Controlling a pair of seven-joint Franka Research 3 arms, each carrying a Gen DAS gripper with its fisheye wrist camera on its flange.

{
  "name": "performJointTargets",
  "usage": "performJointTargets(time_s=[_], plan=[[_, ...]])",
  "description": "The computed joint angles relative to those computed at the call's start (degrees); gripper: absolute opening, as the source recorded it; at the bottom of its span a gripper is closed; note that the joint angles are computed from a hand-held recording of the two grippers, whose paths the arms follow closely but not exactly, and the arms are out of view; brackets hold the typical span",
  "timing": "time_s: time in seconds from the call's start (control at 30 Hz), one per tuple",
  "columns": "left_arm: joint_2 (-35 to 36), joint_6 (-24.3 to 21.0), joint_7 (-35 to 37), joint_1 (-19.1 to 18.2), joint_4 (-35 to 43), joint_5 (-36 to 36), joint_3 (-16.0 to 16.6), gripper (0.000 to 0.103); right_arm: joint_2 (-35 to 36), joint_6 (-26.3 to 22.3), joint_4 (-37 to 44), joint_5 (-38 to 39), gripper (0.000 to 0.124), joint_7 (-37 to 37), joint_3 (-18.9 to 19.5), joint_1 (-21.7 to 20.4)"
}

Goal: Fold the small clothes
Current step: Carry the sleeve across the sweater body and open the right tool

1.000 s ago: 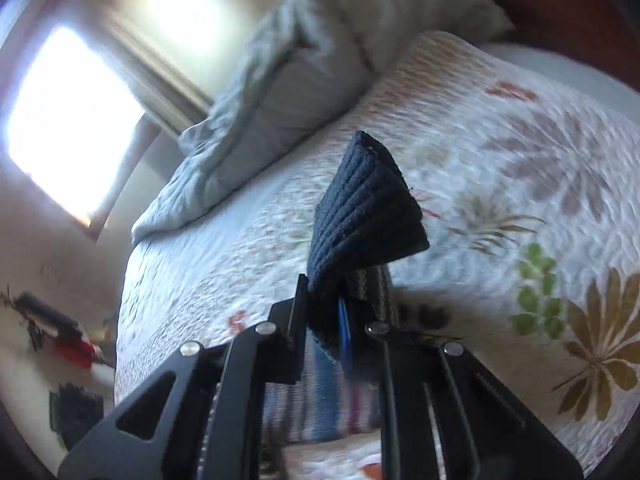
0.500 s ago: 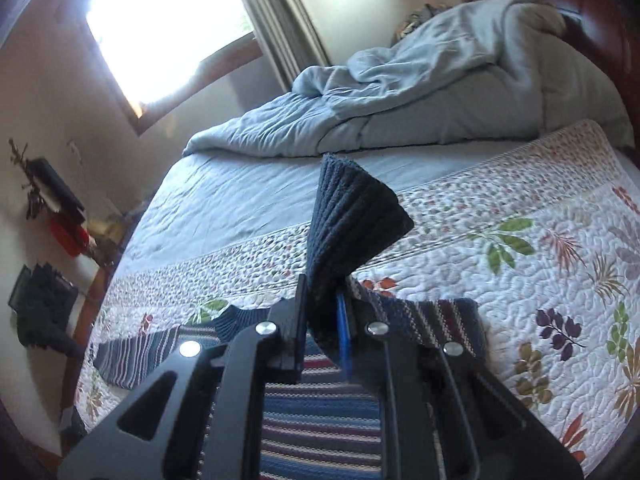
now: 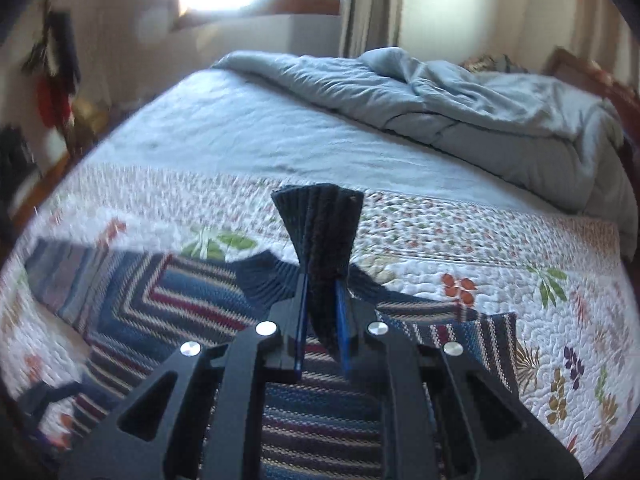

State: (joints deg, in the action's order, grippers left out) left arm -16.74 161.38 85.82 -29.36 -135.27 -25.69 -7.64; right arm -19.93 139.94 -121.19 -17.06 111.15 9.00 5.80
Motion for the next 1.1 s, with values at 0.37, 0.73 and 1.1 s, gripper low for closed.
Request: performJointTargets(time_s=[0.37, 0.73, 1.1], plan=[[-0.3, 0.5, 3.7, -1.1, -0.8, -6.2, 1.8, 0.099, 8.5, -4.2, -1.3, -21.5, 0.01, 9.1, 6.1, 5.4], [-0.9, 1.0, 4.5, -1.2, -0.9, -9.2, 2.2, 0.099, 6.1, 3.1, -5.6, -1.9, 0.045, 0.2, -1.7, 10.6], [19.2, -18.3, 13.9, -0.4, 24.3, -32.6, 6.4, 0.099, -21.8, 10.2, -30.7, 33.1, 0.055, -7.4, -8.9, 10.8]])
